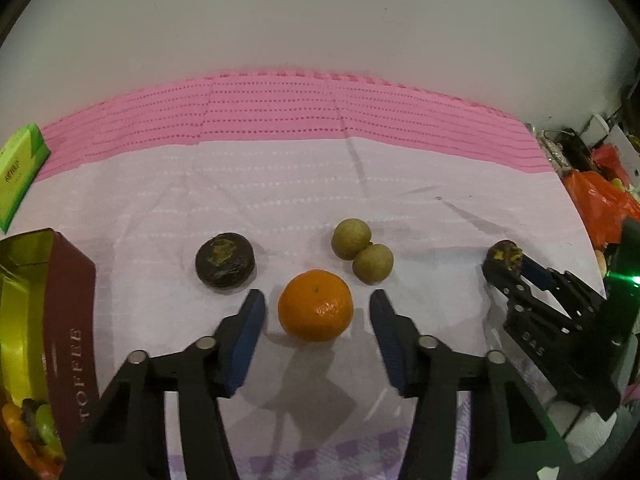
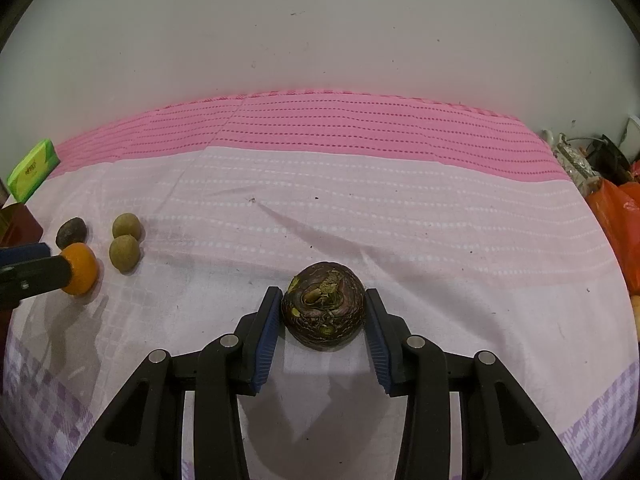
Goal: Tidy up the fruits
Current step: 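Lift the dark brown fruit with right tool while left tool closes on the orange, then carry the orange with the left tool over the tray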
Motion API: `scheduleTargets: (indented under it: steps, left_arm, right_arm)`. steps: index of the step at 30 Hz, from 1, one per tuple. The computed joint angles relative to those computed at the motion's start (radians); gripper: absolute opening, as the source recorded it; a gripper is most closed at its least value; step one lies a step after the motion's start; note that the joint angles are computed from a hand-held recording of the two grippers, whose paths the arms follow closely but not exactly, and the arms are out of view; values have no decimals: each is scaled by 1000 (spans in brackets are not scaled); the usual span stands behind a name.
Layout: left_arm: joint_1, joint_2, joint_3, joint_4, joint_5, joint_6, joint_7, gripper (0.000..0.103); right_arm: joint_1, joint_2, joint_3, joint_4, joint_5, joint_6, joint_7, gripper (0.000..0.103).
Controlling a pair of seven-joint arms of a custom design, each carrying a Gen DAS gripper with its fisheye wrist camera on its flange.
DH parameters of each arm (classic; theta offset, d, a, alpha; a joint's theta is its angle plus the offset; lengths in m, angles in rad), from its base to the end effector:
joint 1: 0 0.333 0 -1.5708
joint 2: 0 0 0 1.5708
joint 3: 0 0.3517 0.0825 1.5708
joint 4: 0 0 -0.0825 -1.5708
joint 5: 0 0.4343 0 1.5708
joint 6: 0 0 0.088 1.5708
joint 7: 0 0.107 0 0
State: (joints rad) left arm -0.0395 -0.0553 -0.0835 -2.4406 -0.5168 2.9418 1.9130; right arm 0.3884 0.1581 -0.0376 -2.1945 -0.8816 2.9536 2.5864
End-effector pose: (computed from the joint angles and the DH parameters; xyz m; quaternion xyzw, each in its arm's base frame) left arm 0.5458 -0.0353 0.3793 -0.6809 0.6725 -0.2564 0.1354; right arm 0.5637 0.2614 0.3640 -0.7174 0.6108 -0.2289 0.2446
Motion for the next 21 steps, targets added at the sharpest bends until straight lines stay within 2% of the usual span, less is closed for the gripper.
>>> scheduleTargets:
  steps: [10, 14, 21]
  left_arm:
    - [17, 32, -15, 8, 84, 17, -60, 37]
    - [16, 11, -13, -19, 93, 23, -62, 37]
    - [20, -38, -2, -68, 171, 4, -133, 37]
  right_arm:
    - [1, -1, 0, 0, 2, -1, -1, 42]
    - [1, -1, 1, 0, 3, -3, -2, 42]
    - [1, 3, -3, 3, 2, 1, -1, 42]
